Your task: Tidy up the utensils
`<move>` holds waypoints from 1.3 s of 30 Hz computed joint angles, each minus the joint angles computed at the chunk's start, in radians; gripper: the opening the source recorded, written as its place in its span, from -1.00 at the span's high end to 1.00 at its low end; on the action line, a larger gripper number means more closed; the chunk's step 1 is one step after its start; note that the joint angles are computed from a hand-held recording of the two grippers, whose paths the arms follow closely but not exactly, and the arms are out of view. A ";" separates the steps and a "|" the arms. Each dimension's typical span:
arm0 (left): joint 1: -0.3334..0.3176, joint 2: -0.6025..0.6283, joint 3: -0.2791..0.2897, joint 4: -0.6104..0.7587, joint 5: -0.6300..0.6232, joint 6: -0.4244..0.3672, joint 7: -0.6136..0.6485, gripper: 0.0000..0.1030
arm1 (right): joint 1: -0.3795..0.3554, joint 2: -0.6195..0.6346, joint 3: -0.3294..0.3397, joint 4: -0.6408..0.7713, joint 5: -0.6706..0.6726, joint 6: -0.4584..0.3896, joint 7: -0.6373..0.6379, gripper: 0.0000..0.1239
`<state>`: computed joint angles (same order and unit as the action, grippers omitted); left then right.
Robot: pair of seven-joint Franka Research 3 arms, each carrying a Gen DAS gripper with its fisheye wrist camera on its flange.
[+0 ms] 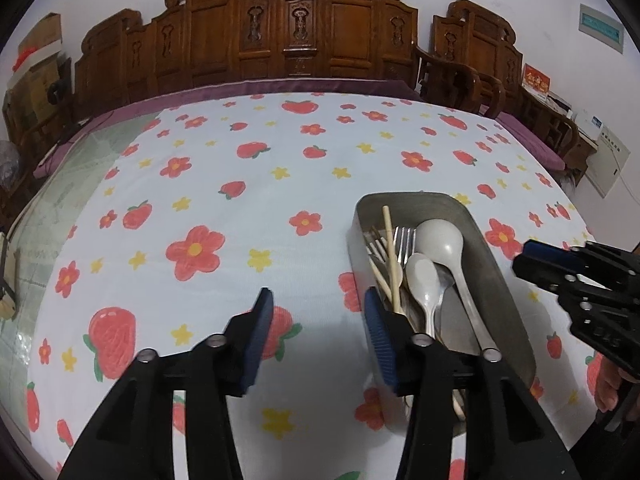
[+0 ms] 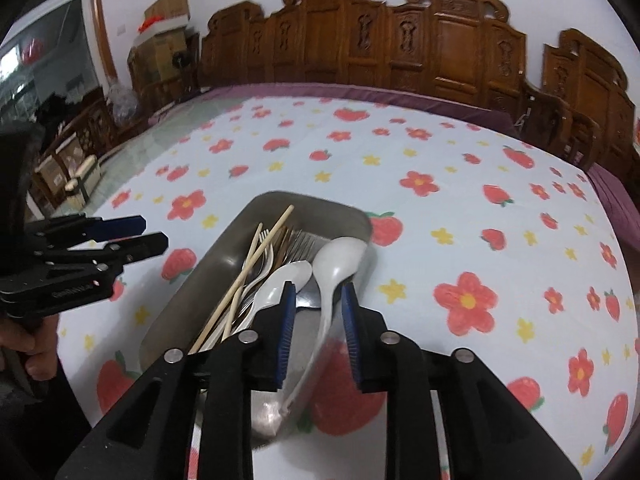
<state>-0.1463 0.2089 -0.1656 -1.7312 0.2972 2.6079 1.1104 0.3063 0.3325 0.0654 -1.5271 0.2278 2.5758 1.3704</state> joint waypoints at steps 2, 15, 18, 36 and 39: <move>-0.006 -0.007 0.000 -0.004 0.013 0.008 -0.007 0.03 | 0.000 -0.039 -0.006 -0.051 0.002 0.036 0.016 0.38; -0.052 -0.087 -0.010 -0.069 0.123 0.017 -0.135 -0.83 | -0.010 -0.258 -0.035 -0.317 -0.134 0.174 0.232 -0.62; -0.059 -0.109 -0.017 -0.082 0.137 0.009 -0.168 -0.85 | -0.027 -0.298 -0.026 -0.361 -0.128 0.173 0.237 -0.62; -0.073 -0.366 -0.089 -0.192 0.271 0.023 -0.288 -0.85 | -0.142 -0.625 0.087 -0.576 -0.312 0.291 0.422 -0.62; -0.065 -0.404 -0.104 -0.201 0.292 0.024 -0.322 -0.85 | -0.159 -0.663 0.105 -0.590 -0.315 0.296 0.434 -0.62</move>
